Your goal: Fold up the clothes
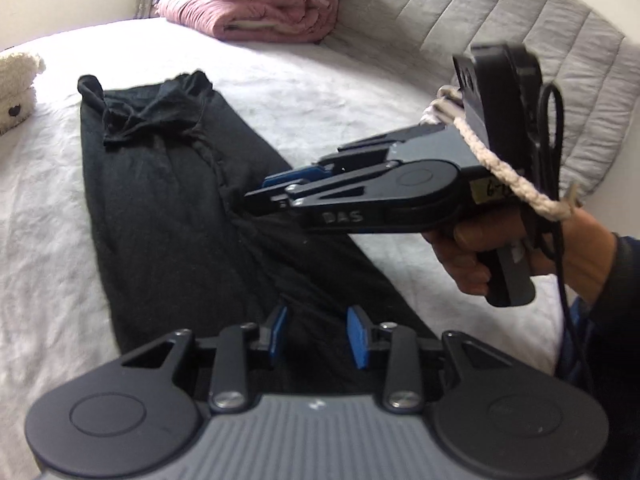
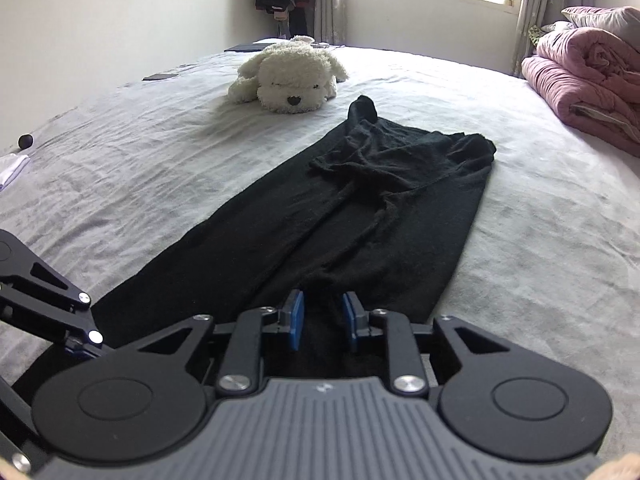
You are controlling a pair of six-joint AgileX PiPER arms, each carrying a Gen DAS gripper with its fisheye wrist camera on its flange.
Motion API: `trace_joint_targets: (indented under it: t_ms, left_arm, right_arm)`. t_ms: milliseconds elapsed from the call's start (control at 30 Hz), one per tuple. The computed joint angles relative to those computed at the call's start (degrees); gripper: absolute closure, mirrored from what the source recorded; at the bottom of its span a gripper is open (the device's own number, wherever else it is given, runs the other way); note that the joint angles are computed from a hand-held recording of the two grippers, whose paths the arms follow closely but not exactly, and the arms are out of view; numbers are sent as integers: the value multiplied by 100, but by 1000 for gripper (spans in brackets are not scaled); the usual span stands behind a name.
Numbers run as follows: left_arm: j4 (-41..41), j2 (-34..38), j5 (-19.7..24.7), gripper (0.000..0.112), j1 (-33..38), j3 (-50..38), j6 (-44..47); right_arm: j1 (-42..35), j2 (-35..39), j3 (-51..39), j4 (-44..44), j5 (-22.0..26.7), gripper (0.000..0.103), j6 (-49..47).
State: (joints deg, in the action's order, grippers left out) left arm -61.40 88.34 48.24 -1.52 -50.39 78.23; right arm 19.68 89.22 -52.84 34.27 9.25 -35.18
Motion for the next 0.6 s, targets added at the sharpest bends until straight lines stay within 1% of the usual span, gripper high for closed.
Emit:
trace_joint_targets:
  t_ms: [100,167,233,367,433,500,600]
  left_arm:
    - [71,-202,220,75,353,99,7]
    - [157,-319,263,75,561,162,-72]
    - [198,-411,428,75,850,216,-97]
    - [291,-580,828,75,1377,362,46]
    - [395,-697,872,75,1524,480,153]
    - [507,-749,885,75,1628,568,218]
    - [699,-782,1081,75,1848,648,163]
  right_arm:
    - [-37,-242,143,826,309,79,-810]
    - [-5,-376,226,1107,603,78,-971]
    - [-10,-513,307,1551,1029,76,-1135]
    - [-30,-857,523,1957,1910,76,-803]
    - [-28,-1007,661,2175,2279,76,-774]
    - [77,-1085,761,2213,2497,76,-541]
    - [358,-1151,872,2075,2570,73,5]
